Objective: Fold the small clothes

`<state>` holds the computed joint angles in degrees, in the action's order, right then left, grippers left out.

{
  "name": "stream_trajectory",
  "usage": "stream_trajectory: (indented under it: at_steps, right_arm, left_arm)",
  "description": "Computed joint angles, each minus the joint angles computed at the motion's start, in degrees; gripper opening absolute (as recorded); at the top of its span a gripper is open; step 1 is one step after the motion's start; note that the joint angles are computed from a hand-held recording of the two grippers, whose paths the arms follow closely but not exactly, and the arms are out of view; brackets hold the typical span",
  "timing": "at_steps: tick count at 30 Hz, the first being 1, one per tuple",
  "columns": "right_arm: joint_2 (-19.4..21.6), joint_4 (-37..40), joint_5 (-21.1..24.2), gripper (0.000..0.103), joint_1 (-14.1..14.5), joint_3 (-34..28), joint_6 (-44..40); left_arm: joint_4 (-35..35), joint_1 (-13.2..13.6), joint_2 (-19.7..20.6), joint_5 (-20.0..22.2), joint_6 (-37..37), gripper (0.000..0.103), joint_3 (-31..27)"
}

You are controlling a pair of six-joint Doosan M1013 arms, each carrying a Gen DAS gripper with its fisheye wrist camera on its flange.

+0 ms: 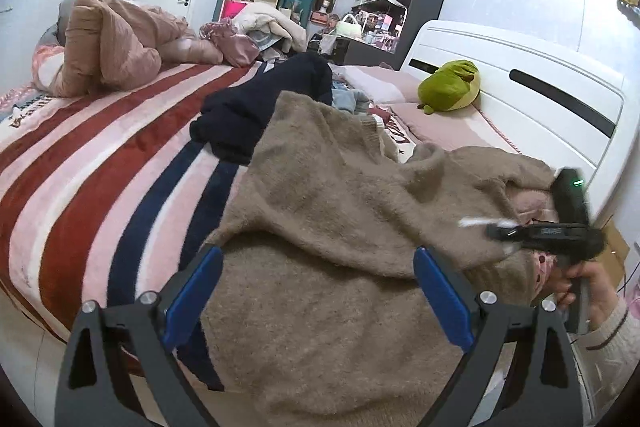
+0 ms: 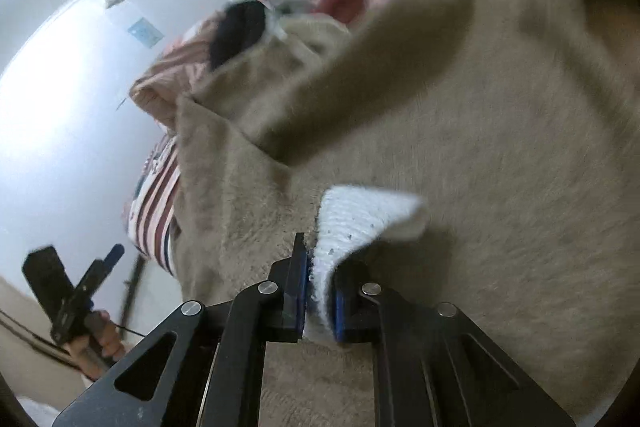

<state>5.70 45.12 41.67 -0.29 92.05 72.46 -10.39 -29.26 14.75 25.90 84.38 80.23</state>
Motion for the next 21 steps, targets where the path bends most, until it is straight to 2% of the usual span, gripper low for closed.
stream_trajectory:
  at_steps: [2,4,8,11,12,15,17,19,21]
  right_arm:
    - [-2.56,-4.57,-3.61,0.005,0.81,0.77,-1.05]
    - [-4.41,-9.88,-4.85,0.005,1.01,1.6,1.38]
    - [-4.72,-17.04,0.14,0.006,1.01,3.07,7.41]
    - [-3.84,-19.12,1.66,0.011,1.2,4.3,9.04]
    - [-3.83,-17.2,1.62,0.013,0.68,4.82,7.82]
    - [-5.89,-3.73,-1.04,0.034,-3.13,7.34,-1.53]
    - [-7.81,-2.01,-5.46,0.057,-4.85,8.47,-3.54]
    - [-9.14,-2.66,-9.48,0.062,-6.76,9.11,-3.81]
    - [-9.51,1.8,-11.97,0.062,-9.63,9.53,-6.83]
  left_arm:
    - [-0.17,-0.08,-0.01,0.34,0.32,0.095,-0.18]
    - [-0.24,-0.35,0.11,0.85,0.93,0.095,-0.54]
    - [3.5,-1.59,0.82,2.16,-1.5,0.095,-1.82]
    - [4.71,-2.37,1.32,2.89,-2.54,0.095,-2.84]
    - [5.67,-2.69,1.5,3.21,-3.5,0.095,-3.31]
    - [8.24,-3.6,2.1,4.15,-5.54,0.095,-5.02]
    - [8.91,-4.01,2.48,4.36,-6.39,0.095,-5.94]
    - [8.06,-4.3,3.09,4.54,-6.59,0.095,-7.28]
    - [8.05,-4.58,3.68,4.62,-7.19,0.095,-8.44]
